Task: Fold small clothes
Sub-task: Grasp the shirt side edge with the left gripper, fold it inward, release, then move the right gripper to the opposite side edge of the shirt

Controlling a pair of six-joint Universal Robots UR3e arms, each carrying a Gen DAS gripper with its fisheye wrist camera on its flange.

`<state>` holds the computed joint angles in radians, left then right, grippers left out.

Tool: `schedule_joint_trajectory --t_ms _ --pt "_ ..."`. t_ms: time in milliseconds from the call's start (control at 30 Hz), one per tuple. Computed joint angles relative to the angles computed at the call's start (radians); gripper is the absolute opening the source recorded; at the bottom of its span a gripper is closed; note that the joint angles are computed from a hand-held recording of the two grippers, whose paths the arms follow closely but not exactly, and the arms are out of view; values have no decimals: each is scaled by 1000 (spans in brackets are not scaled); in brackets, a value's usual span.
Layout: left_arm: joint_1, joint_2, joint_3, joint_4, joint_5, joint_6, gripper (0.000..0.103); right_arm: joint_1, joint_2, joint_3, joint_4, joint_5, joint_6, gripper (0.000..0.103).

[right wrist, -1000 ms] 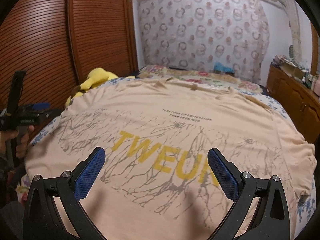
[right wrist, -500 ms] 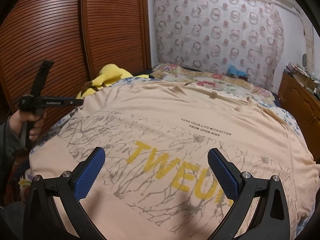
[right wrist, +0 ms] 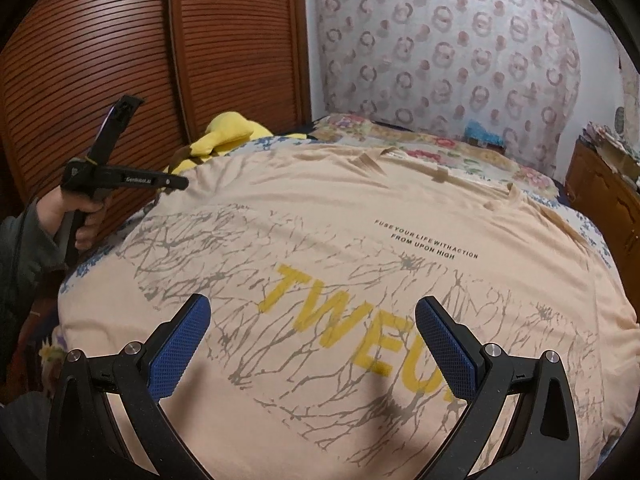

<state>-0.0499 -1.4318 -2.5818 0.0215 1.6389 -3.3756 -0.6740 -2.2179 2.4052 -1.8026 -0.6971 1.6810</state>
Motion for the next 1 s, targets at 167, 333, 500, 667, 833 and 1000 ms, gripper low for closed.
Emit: schedule_joint_trajectory --t_ms 167,333,500,667,833,1000 --pt "-102 -8 103 -47 76 -18 5 -24 -9 -9 61 -4 -49 103" --pt "-234 -37 271 -140 135 -33 5 -66 -30 -21 126 4 -88 103" --pt "-386 -125 459 -264 184 -69 8 -133 -17 -58 215 15 -143 103" --pt "-478 -147 485 -234 201 -100 19 -154 -3 -67 227 10 -149 103" --pt "-520 -125 461 -227 261 -123 28 -152 -8 -68 225 10 -142 103" --pt "-486 -95 377 -211 271 -122 35 -140 4 -70 196 11 -124 103"
